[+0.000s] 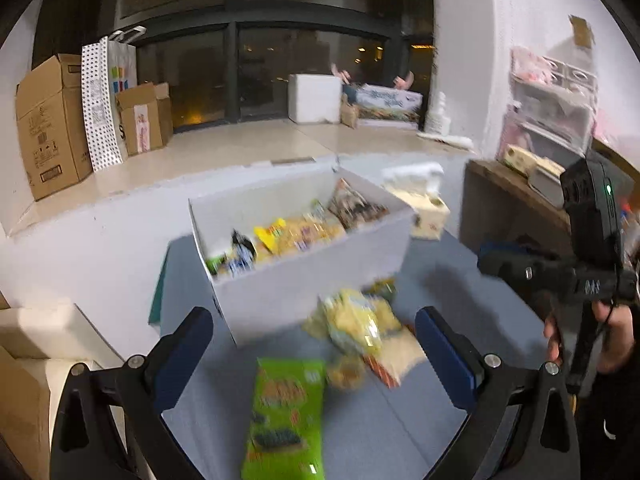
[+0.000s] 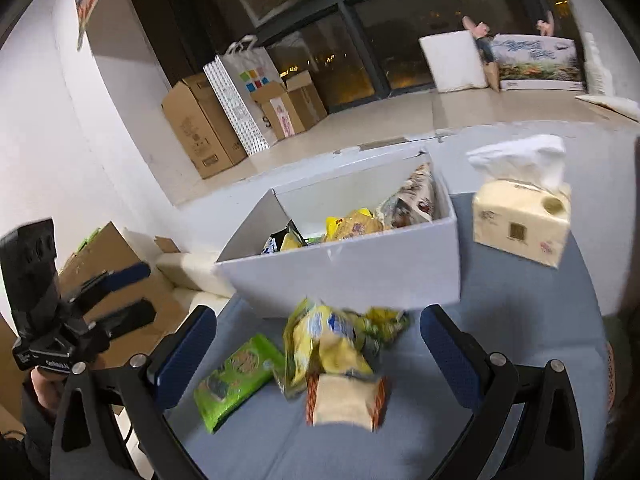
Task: Organize snacks
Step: 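Withdraw both tools from the box back over the snack pile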
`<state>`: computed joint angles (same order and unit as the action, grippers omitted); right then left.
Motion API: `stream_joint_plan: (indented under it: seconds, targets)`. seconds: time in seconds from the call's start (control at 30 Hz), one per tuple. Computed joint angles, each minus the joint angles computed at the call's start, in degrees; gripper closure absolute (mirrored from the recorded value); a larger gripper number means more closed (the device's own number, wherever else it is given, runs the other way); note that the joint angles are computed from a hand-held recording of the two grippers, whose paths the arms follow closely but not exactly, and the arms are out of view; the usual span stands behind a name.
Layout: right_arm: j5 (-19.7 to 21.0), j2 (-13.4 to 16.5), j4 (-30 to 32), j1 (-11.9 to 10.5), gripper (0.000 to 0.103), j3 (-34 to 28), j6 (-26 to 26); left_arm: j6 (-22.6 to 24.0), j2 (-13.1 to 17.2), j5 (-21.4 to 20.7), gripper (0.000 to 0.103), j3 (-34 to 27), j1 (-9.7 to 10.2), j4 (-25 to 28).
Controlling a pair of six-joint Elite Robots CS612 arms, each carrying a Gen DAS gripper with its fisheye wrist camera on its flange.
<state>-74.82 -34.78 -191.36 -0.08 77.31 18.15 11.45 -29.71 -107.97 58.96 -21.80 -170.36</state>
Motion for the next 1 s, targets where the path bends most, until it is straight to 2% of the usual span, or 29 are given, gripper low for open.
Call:
stream_joint_plan:
  seconds: [0.1, 0.27, 0.33, 0.47, 0.57, 0.7, 0.8, 0.87, 1.0]
  targets:
    - [-2.02, -1.17, -2.53, 0.56, 0.0, 3.89, 0.36, -1.73, -2.2, -0.31, 0.0, 5.72, -0.07, -1.65]
    - [-4.82, -1.79, -3.33, 1.48, 0.0, 7.61, 0.97, -5.08, -3.47, -1.0, 0.0, 11.76, -0.4, -6.98]
    - [-4.22, -1.83, 0.2, 1.71, 0.0, 7.79, 0.13, -6.26, -3.6, -1.62, 0.0, 12.96, -0.42, -7.2]
    - [-6.67, -1.81, 5.02, 2.23, 0.0, 7.11, -1.3, -6.81, -3.59, -0.63, 0.0, 13.98, -0.55, -7.18]
    - [-4.59, -1.05, 9.17, 1.79, 0.0, 5.19, 0.46, -7.58, -3.07, -0.34, 0.0, 13.33, -0.5, -6.27]
    - [-2.58, 1.01, 11.79, 1.63, 0.0, 1.38, 2.4, -9.44, -2.11, -1.46, 0.0, 11.88, -0.17, -4.65]
    - [-1.8, 3.02, 13.95, 1.8, 0.0, -2.74, 2.65, -9.53, -1.85, -1.63, 0.0, 11.6, -0.1, -4.3]
    - [-1.73, 4.39, 17.5, 1.96, 0.0, -6.26, 1.98, -9.44, -1.8, -0.83, 0.0, 11.57, -0.12, -4.56]
    - [2.14, 7.44, 22.96, 1.66, 0.0, -12.82, 3.15, -9.61, -1.44, -0.22, 0.0, 11.02, 0.1, -4.17]
